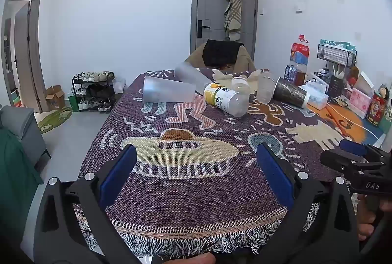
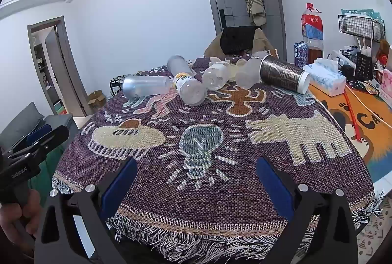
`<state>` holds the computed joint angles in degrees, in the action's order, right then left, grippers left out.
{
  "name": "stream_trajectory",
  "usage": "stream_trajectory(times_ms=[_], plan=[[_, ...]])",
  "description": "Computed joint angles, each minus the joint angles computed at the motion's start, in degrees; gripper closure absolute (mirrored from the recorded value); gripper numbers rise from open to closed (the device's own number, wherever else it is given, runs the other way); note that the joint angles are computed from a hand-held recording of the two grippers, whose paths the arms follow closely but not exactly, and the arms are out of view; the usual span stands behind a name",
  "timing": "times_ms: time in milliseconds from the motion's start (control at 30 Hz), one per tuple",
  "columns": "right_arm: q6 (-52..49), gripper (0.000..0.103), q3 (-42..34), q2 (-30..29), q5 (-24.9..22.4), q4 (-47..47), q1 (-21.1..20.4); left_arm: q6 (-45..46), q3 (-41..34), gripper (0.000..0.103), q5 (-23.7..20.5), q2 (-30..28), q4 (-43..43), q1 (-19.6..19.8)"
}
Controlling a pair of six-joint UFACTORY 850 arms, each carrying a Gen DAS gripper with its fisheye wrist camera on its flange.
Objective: Flip cup upright
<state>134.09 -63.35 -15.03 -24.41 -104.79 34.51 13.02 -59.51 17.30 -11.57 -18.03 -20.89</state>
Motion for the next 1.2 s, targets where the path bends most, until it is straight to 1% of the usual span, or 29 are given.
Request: stream_trajectory(times_ms=[367, 900, 1200], plan=[[-0.19, 0.008, 0.07, 0.21, 0.46, 0.29, -0.20, -1.55, 0.50, 0.006, 0.25, 0.24, 1.45, 0.08], [0.12, 0.008, 0.16, 0.21, 0.14, -0.08, -0.04, -1.10, 0.26, 0.006, 0.02, 0.08, 0.96, -0.07], [-2.09, 0.008, -0.18, 0.54, 0.39, 1.81, -0.19, -1.17, 0.33, 0.006, 0.01, 0.25, 0.90, -0.20]])
